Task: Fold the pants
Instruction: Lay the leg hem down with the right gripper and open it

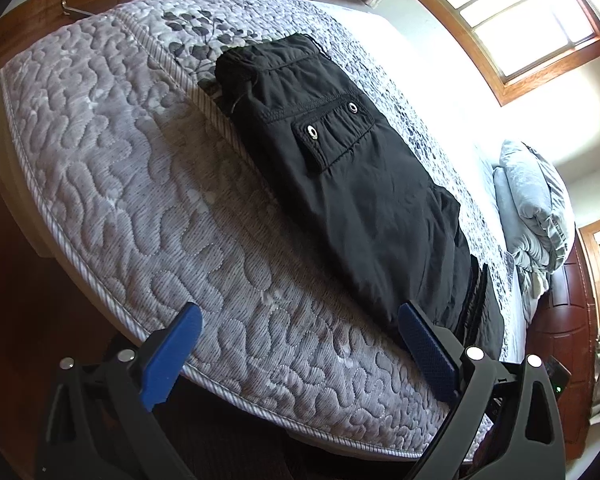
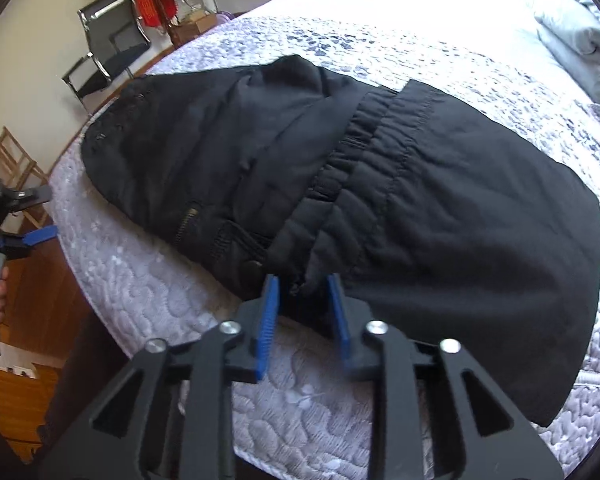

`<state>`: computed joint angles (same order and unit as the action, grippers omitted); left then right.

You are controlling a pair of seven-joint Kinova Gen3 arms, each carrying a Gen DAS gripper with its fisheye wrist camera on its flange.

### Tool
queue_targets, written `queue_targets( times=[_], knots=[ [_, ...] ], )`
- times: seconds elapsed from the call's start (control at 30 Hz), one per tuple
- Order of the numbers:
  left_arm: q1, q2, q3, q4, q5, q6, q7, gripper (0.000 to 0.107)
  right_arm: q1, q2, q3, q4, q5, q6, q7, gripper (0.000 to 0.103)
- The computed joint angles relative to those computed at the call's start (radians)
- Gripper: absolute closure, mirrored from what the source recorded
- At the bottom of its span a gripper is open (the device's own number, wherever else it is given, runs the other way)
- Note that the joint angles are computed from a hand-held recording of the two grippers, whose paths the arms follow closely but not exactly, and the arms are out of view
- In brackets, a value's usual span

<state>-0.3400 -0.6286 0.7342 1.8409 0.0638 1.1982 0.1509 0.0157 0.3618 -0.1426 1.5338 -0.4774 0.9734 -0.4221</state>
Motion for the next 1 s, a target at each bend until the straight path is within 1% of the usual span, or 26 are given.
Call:
queue_targets(
  times=[0.07, 0.1, 0.13, 0.17, 0.2, 0.23, 0.27, 0.33, 0.4, 0.47, 0.5, 0.6, 0.7, 0.77, 0.83, 0.97, 1.0],
  knots=[
    [0.007, 0.004, -0.016, 0.007, -0.003, -0.018, -0.011, 0.008, 0.02, 0.009, 0.007, -0.03, -0.033, 0.064, 0.01, 0.073],
    [0.012, 0.006, -0.028, 0.012, -0.005, -0.027, -0.017, 0.008, 0.039, 0.018, 0.003, -0.053, -0.049, 0.105, 0.011, 0.073],
    [0.017, 0.011, -0.037, 0.016, -0.008, -0.037, -0.021, 0.008, 0.077, 0.027, -0.015, -0.076, -0.073, 0.146, 0.012, 0.072],
    [0.024, 0.012, -0.051, 0.025, -0.011, -0.052, -0.026, 0.008, 0.098, 0.036, -0.015, -0.099, -0.094, 0.186, 0.013, 0.068],
    [0.037, 0.01, -0.075, 0.041, -0.013, -0.074, -0.031, 0.008, 0.11, 0.041, 0.004, -0.121, -0.125, 0.226, 0.014, 0.065],
    [0.047, 0.013, -0.095, 0.052, -0.014, -0.085, -0.035, 0.008, 0.126, 0.046, 0.01, -0.139, -0.143, 0.249, 0.009, 0.059],
    [0.055, 0.011, -0.115, 0.064, -0.019, -0.097, -0.035, 0.008, 0.147, 0.055, 0.015, -0.165, -0.165, 0.28, 0.001, 0.057],
    [0.07, -0.007, -0.167, 0.104, -0.028, -0.133, -0.033, 0.008, 0.192, 0.076, 0.027, -0.219, -0.206, 0.333, -0.02, 0.056],
    [0.094, -0.023, -0.217, 0.146, -0.04, -0.173, -0.029, 0.008, 0.233, 0.094, 0.043, -0.27, -0.228, 0.358, -0.047, 0.054],
    [0.116, -0.057, -0.274, 0.212, -0.047, -0.24, -0.017, 0.008, 0.267, 0.106, 0.05, -0.303, -0.239, 0.361, -0.057, 0.05],
    [0.106, -0.084, -0.3, 0.248, -0.027, -0.281, -0.035, 0.008, 0.283, 0.11, 0.054, -0.316, -0.241, 0.355, -0.062, 0.05],
    [0.038, -0.17, -0.374, 0.356, 0.09, -0.403, -0.149, 0.008, 0.325, 0.129, 0.068, -0.354, -0.238, 0.323, -0.095, 0.05],
    [-0.018, -0.24, -0.416, 0.452, 0.193, -0.525, -0.257, 0.008, 0.357, 0.153, 0.072, -0.384, -0.231, 0.299, -0.148, 0.05],
    [-0.033, -0.259, -0.437, 0.51, 0.248, -0.606, -0.302, 0.008, 0.372, 0.172, 0.072, -0.405, -0.22, 0.284, -0.188, 0.05],
    [-0.026, -0.265, -0.443, 0.56, 0.254, -0.688, -0.282, 0.008, 0.38, 0.18, 0.066, -0.408, -0.207, 0.26, -0.209, 0.05],
    [0.025, -0.245, -0.444, 0.633, 0.159, -0.844, -0.166, 0.008, 0.381, 0.188, 0.052, -0.411, -0.172, 0.237, -0.232, 0.05],
    [0.029, -0.237, -0.445, 0.647, 0.147, -0.885, -0.156, 0.008, 0.376, 0.185, 0.049, -0.405, -0.161, 0.229, -0.23, 0.05]
  ],
)
